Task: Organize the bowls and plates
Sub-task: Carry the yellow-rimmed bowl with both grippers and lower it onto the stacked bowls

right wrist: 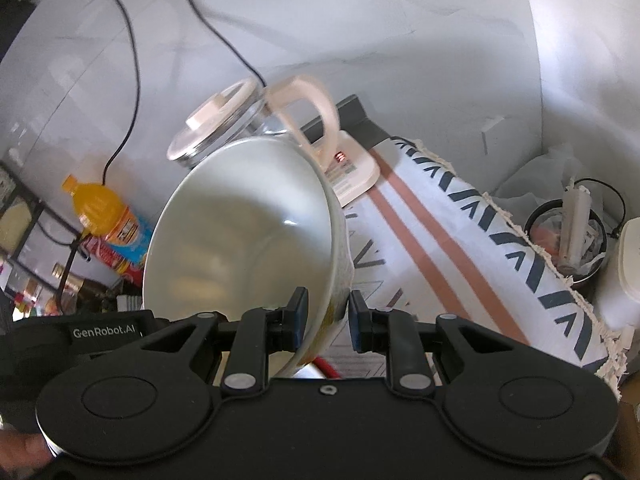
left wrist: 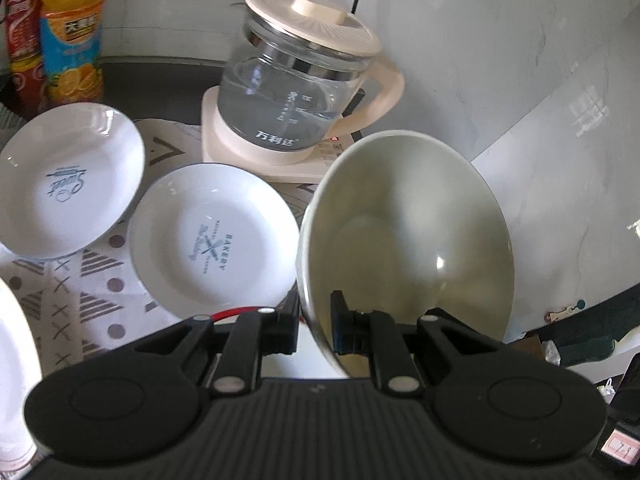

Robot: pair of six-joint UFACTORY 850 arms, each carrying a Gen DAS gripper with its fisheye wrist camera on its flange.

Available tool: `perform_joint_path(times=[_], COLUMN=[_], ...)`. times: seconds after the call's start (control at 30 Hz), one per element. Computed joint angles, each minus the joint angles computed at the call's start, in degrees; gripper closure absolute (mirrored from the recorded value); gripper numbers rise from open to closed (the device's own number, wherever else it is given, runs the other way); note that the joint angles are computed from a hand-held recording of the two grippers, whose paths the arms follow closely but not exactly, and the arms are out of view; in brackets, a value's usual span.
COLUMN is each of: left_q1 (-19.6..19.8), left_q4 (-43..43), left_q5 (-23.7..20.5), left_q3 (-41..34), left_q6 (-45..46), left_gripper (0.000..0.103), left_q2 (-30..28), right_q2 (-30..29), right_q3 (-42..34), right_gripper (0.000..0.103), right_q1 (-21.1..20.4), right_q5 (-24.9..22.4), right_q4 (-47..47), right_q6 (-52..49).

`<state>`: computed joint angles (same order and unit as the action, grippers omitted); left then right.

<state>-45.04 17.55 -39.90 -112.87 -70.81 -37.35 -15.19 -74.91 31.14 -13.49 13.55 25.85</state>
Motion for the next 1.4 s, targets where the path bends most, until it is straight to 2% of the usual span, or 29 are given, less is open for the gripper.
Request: perform_joint_path(times=[0.23, 0.43, 0.57, 0.93, 1.13, 1.4], left_q1=[-0.61, -1.25, -1.67, -2.57, -2.73, -1.9], left_q4=[1.73, 2.85, 3.26, -0.88, -3.3, -5.73], left_q5=[1.48, 2.75, 3.83, 4.49, 4.02, 5.54], left_q3=[7.5, 12.8, 15.99, 21.89, 23.46, 24.21], left_q6=[-4.16, -7.53, -9.86, -12.23, -13.14, -12.34], left_gripper=[0.089, 0.089, 0.089, 0.089, 0.089, 0.089], left_q2=[5.44, 9.21, 11.02, 13.46, 13.76, 13.64], right_q2=[1.25, 2.25, 2.74, 2.84, 2.11, 0.99], right_q3=[0.69, 1.48, 1.98, 3.19, 3.29, 2.9], right_gripper=[0.082, 0.081, 0.081, 0.081, 0.081, 0.081], right_q1=[1.81, 2.72, 3.78, 5.44, 5.96, 5.94], right_q5=[-0.92, -1.91, -3.11, -5.91, -7.65, -9.41], right_q4=[0.44, 4.93, 2.29, 1.13, 2.02, 2.46], right_q6=[-1.96, -7.49, -6.1, -6.45, -7.64, -7.58])
